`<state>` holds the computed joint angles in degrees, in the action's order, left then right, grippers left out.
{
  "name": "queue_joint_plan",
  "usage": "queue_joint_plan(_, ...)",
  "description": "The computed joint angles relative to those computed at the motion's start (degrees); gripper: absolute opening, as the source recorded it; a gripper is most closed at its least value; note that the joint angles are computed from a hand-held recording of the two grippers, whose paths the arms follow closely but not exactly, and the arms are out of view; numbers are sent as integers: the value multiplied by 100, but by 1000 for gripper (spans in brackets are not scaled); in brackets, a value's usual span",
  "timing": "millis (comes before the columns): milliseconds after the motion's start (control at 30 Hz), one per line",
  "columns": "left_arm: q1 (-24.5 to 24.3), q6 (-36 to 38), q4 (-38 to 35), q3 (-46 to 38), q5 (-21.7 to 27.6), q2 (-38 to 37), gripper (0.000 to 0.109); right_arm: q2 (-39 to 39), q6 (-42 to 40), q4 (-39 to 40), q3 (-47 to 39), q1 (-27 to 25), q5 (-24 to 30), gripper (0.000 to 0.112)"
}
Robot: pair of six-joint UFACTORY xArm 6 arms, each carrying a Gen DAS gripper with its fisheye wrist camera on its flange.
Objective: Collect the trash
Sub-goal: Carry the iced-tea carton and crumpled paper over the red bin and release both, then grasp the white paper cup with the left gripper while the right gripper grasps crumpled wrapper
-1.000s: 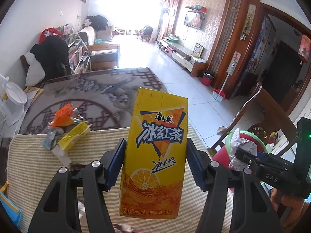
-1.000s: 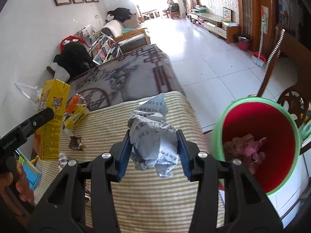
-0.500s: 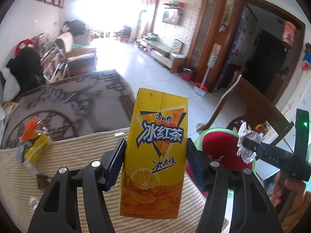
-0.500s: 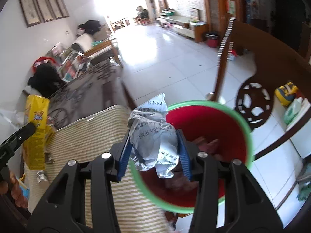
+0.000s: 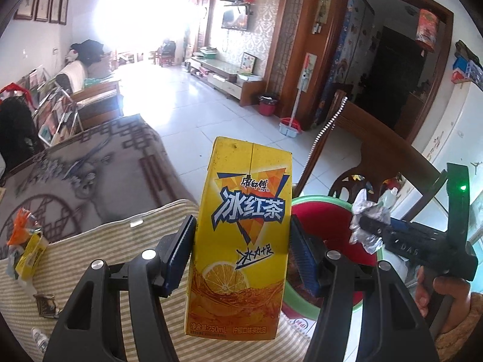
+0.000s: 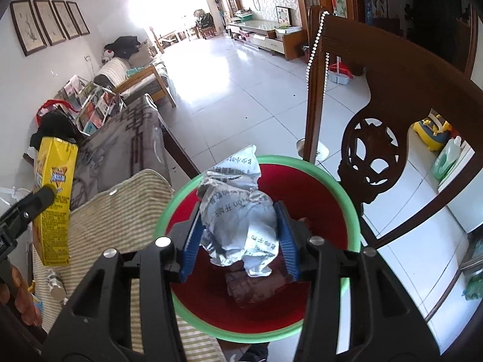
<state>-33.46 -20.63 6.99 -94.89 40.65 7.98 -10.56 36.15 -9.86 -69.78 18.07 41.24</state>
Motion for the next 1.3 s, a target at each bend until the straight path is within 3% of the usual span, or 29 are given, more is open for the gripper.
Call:
queue_joint_plan(33,-28,79,-69,-106,23,91,58,-30,180,-205,17,1,45,80)
queue_joint_plan(67,-50,176,-153,-223,38,190,58,-87,372,-408,75,-13,34,84)
queue_joint_plan(400,-475,1586,-1539,-1952,356,1524,61,-1025,1777,-1318,783,-368,483,84)
queue_joint_plan(433,-500,1635,-1545,-2177,468,1666,69,-1096,1881,-1412,819,-363,558,84)
queue_joint_plan(467,-548,1598,-1431,-2402,574,1807,84,-1142,1939,-1473,838,-353,611,84)
queue_joint_plan(500,-590,1537,-1288,-2460,537,1842,87,-1197,2007,-1560,856,-323,676,84)
queue_joint_plan(867,-135,1104,-1422,-366,-93,387,88,-856,1999,-1694,509,231,700,90)
queue_joint_plan(1133,596,785,-924,1504,-582,-1058,88,175,1809,-1648,-555,1089,804,90)
queue_joint_plan(1300,1274,1025,-1220,2563,-651,-1924,88,1026,1627,-1481,-1432,1736,1026,90)
